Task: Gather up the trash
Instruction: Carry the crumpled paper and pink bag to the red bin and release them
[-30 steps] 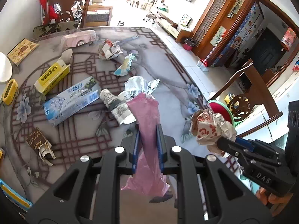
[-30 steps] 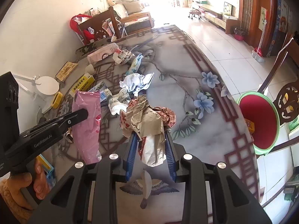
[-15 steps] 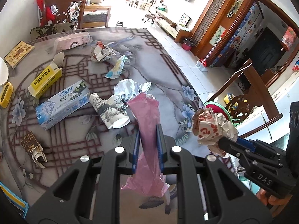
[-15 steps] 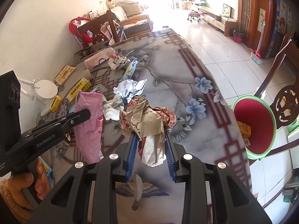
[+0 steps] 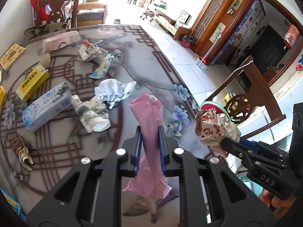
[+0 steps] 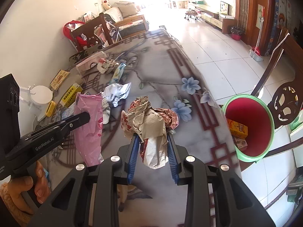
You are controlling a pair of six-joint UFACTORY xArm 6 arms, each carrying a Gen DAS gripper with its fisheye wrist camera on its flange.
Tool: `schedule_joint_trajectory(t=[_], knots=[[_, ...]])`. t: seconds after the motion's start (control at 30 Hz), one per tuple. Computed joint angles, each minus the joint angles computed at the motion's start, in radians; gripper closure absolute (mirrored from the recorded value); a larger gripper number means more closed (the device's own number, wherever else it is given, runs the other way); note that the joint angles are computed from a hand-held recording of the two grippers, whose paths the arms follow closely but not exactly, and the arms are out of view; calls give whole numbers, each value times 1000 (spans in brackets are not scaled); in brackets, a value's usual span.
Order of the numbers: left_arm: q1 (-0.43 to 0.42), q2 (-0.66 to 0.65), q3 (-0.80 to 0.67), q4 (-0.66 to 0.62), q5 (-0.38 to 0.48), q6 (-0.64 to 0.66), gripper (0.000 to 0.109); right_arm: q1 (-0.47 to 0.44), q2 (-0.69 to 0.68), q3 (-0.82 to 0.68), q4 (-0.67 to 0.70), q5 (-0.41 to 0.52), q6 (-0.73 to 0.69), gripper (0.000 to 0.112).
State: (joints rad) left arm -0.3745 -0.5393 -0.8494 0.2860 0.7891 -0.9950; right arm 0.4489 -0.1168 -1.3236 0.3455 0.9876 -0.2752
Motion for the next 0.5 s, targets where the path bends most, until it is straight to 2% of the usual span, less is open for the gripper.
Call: schedule_joint_trajectory(t=[0.5], knots=[[-65,283,-229,20,-56,-28,92,-186,96,-108,17,28,-78,83]])
